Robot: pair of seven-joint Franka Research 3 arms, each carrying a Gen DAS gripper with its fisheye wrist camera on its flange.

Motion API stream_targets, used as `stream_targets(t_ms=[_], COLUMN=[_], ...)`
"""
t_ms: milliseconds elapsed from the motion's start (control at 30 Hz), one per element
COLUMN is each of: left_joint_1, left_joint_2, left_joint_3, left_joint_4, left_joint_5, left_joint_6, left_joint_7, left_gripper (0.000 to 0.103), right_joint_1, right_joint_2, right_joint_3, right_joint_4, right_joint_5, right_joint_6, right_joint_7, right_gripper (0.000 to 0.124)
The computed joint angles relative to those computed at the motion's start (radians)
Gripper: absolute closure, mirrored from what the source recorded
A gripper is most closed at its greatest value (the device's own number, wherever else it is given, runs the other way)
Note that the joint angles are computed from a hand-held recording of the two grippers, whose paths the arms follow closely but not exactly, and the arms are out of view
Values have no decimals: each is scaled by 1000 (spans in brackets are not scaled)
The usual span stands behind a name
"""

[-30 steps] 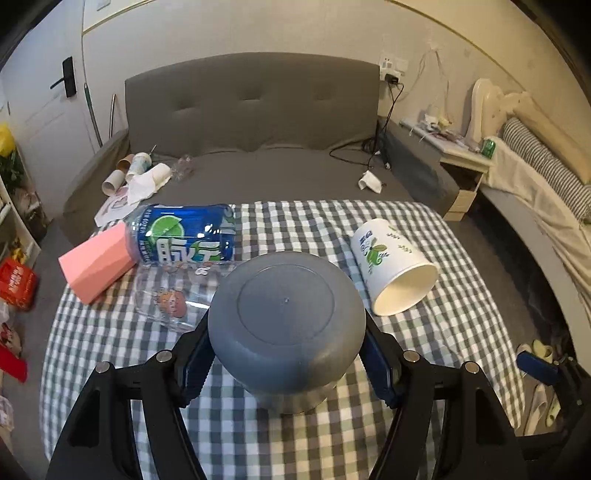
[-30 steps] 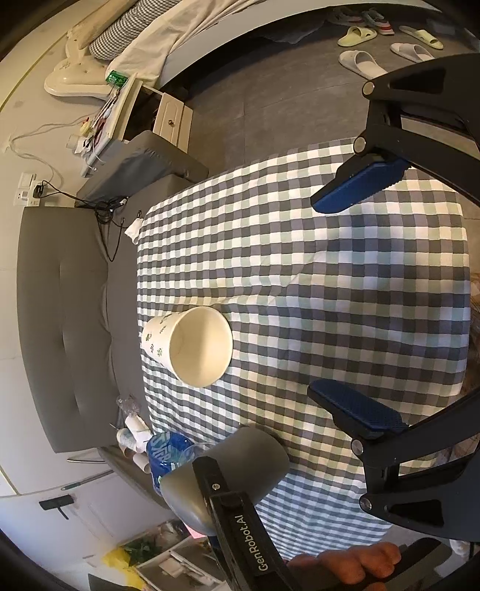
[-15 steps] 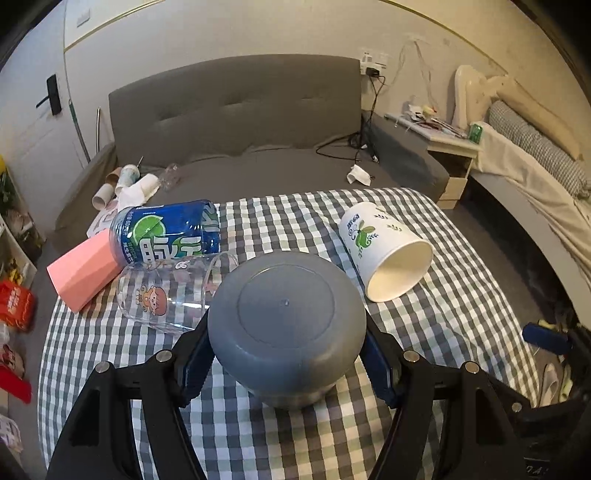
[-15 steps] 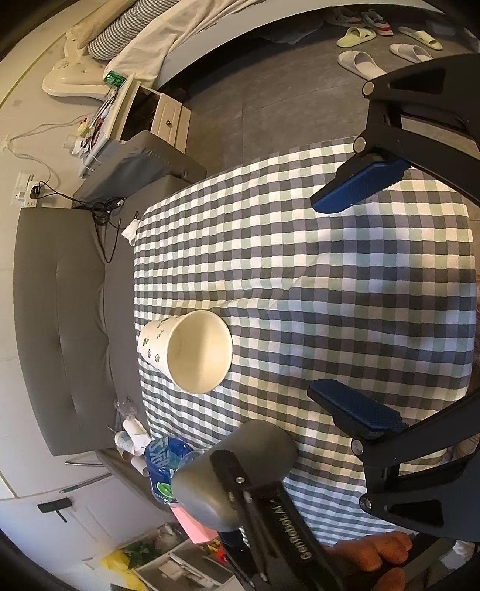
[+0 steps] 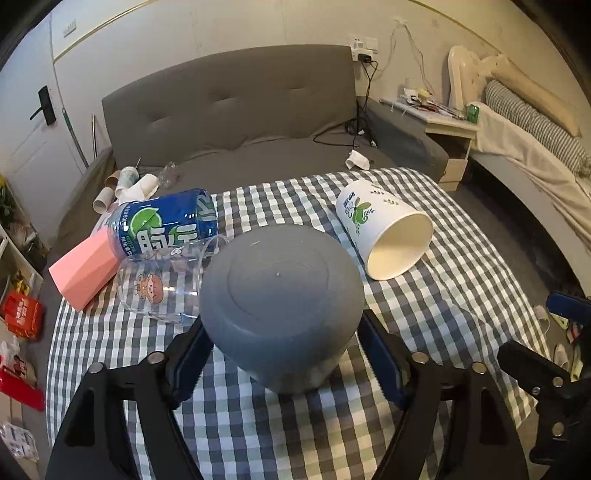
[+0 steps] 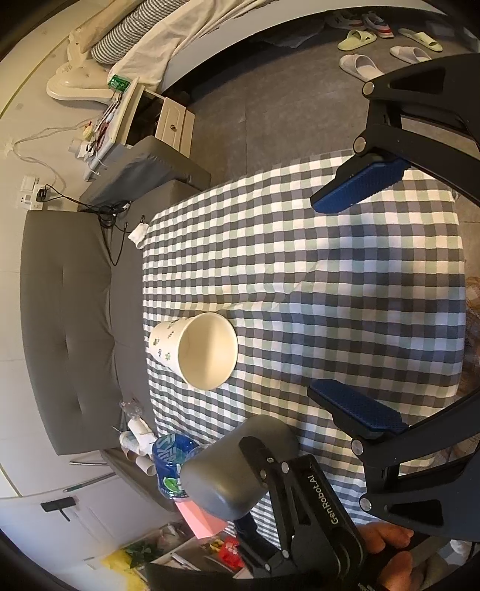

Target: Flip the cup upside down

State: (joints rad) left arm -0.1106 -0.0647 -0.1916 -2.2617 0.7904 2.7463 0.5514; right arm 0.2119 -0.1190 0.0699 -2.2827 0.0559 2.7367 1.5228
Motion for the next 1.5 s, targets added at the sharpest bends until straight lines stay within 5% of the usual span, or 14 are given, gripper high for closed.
stream_targets(t_ms=[500,1033,1233,1500], left_joint_1=[56,216,255,216], left_joint_2=[-238,-712,-807,-822], left_joint_3=[-41,-157,-213,-243], left_joint_4=[-119,-436,-526,-577], left_joint_5=[39,58,33,-12], left_joint_6=[32,117,122,85], left_joint_7=[-79,-208,-258,-263], left_gripper=[11,0,0,0], right_joint_1=[3,80,102,127], right_joint_2=[-174,-364,-382,-365], right_joint_3=[5,60,72,63], right_joint_4=[-82,-294,-385,-468], right_joint_5=[77,177,203,214], right_joint_6=[73,369,503,581], right_joint_7=[-39,-104,-90,-95], right_gripper=[32,29,21,21])
